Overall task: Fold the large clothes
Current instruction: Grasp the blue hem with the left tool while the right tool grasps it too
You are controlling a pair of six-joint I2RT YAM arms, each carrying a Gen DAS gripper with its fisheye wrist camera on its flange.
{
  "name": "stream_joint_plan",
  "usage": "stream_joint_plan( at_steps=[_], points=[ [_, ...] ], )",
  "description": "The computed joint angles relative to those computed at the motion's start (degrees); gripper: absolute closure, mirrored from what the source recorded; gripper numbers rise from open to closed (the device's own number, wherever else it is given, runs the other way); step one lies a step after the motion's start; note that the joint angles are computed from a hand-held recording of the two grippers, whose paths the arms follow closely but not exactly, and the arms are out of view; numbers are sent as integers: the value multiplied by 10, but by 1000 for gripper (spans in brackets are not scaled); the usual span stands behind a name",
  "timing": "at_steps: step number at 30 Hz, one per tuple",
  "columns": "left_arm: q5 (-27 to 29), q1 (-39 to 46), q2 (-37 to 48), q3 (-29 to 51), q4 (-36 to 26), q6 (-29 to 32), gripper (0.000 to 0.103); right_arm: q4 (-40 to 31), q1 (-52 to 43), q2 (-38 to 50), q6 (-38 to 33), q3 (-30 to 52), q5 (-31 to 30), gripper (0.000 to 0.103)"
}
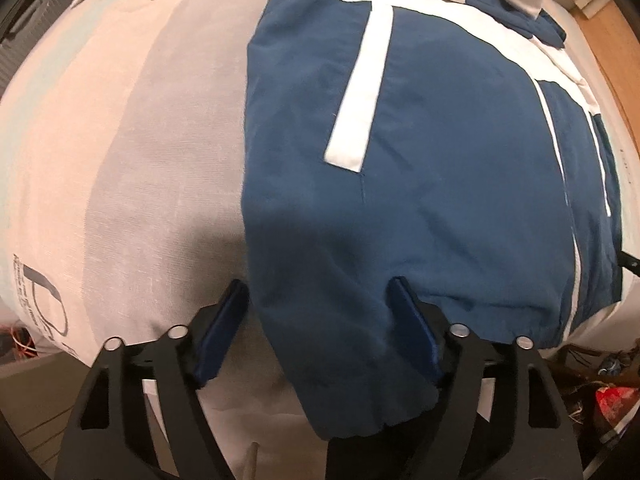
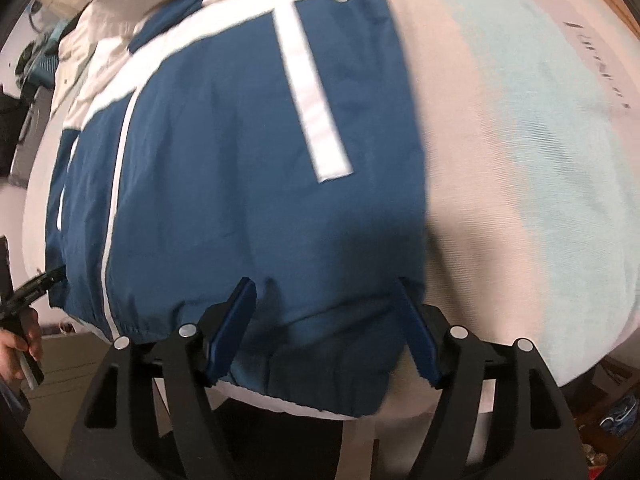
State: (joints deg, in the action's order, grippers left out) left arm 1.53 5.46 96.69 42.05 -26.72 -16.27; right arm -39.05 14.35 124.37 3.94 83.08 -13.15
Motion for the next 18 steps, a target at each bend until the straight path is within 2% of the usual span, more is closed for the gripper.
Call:
stream_joint_plan(
  at_steps=[4,10,12,13,14,15,17,18],
  points=[
    [4,-2,12,7,4,-5,21,18,-24,-2,-10,-13,37,31],
    [5,-13,31,19,16,-21,17,-2,-6,23,-26,-7,18,31],
    [12,-6,30,15,21,-17,18,7,14,26,-29,-6,14,36],
    [18,-2,29,16,23,-18,21,10,26,30,-29,-3,24,40],
    [23,-1,28,18,26,-23,33,9,35,36,-29,2,38,43],
    [24,6,23,16,24,-17,39,8,41,47,-23,10,45,48],
    [37,38,2,10,9,7,59,6,40,53,-10,16,45,56],
    [41,48,-2,9,6,11,63,5,37,50,-11,14,45,63]
  ],
)
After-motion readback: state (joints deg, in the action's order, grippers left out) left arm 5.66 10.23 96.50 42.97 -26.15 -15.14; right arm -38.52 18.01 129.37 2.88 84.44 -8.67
